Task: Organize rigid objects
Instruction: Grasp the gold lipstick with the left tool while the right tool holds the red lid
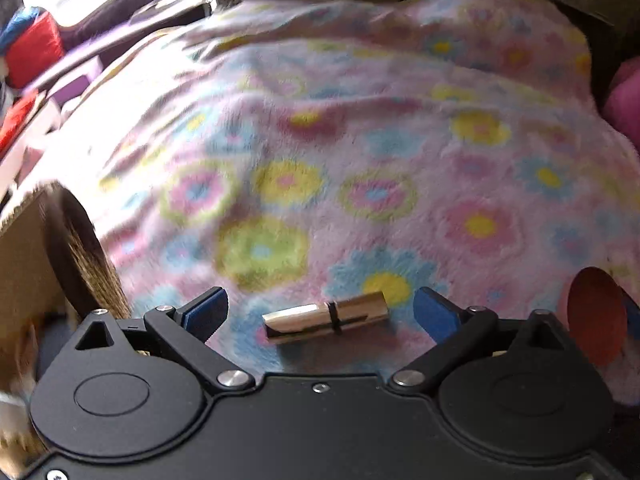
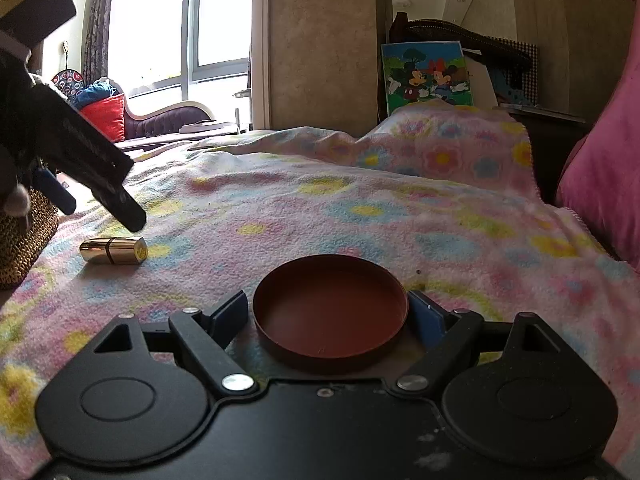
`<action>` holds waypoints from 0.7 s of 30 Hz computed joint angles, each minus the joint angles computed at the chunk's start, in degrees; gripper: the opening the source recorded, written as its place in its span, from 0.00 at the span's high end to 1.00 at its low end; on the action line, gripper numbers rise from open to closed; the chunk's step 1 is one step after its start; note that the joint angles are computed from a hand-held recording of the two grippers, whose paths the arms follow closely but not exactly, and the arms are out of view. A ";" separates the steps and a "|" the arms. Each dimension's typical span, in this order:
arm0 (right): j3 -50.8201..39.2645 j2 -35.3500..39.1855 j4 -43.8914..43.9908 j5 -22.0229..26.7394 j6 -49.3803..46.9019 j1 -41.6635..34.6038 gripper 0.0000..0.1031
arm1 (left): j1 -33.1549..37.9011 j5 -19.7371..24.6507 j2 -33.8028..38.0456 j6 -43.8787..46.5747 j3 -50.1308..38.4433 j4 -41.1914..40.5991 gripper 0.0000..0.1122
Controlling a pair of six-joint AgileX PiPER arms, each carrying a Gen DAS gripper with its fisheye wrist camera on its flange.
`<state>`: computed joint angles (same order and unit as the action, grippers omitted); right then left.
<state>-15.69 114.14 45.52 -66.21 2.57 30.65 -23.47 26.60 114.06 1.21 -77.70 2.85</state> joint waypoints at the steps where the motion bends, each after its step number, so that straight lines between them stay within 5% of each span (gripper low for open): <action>1: -0.06 0.03 0.07 0.02 -0.06 0.05 0.17 | -0.02 1.01 0.66 -1.70 -0.72 -0.61 0.14; 4: -0.06 -0.01 0.07 0.08 -0.11 0.04 0.17 | 0.21 1.96 2.31 -5.73 -1.84 -3.47 0.14; 8: -0.04 -0.01 0.04 0.07 -0.07 0.00 0.17 | -1.46 1.04 4.16 -18.24 -2.29 6.68 0.14; 14: -0.10 -0.06 0.06 0.15 -0.34 -0.13 0.17 | 0.29 0.68 6.05 -13.14 -4.15 0.45 0.14; 17: -0.15 -0.15 -0.30 0.29 -0.55 -0.56 0.17 | 0.54 -0.79 5.83 -8.34 -3.73 -3.35 0.37; 21: -0.13 -0.16 -0.09 0.32 -0.78 -0.47 0.17 | 0.09 -2.52 3.43 -5.66 -0.43 -5.24 0.40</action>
<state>-15.82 113.98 45.42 -65.89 1.79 30.18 -23.38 24.08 117.49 -4.45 -78.13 -2.39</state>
